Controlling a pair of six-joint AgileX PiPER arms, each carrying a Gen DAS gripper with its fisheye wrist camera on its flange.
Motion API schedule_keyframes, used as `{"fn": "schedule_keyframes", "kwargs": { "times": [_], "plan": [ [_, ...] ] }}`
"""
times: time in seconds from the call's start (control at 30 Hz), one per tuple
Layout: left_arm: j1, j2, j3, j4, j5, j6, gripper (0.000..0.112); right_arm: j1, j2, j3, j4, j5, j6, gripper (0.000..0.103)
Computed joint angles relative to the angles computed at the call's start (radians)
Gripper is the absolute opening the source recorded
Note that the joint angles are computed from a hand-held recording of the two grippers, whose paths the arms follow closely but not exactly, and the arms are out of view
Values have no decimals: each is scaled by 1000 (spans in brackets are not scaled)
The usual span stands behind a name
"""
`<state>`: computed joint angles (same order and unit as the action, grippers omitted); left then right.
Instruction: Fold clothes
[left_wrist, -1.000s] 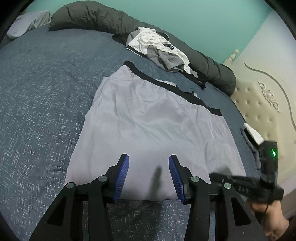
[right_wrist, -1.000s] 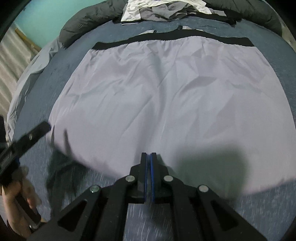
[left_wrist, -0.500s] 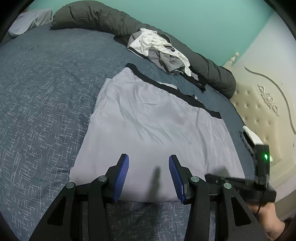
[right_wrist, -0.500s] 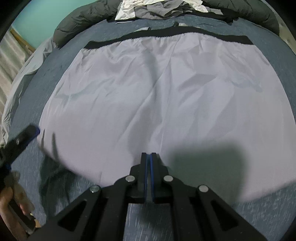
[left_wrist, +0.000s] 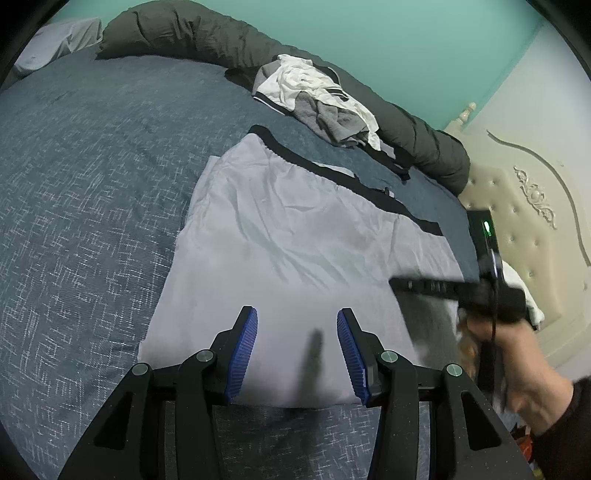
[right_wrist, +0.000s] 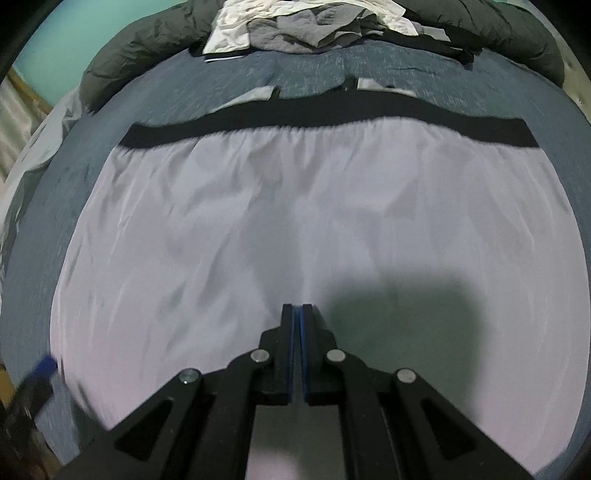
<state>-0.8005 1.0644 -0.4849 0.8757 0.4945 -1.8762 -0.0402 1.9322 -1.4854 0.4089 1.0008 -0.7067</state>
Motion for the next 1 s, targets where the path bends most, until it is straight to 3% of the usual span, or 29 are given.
{"fn": "schedule_keyframes", "kwargs": {
  "times": [0.47,0.63,0.8,1.0],
  "plan": [
    [52,-6,35,-35,-40,42,49,115,375,-617,-24,109,235,3],
    [73,-12,41,-54,-53,79,49,134,423,-681,-36,108,239,3],
    [112,-7,51,-80,-80,122,49,79,344,-576,27,113,162,3],
    [117,-17,54,-85,-76,129,49,-30,69,-143,125,72,-89,3]
  ]
}}
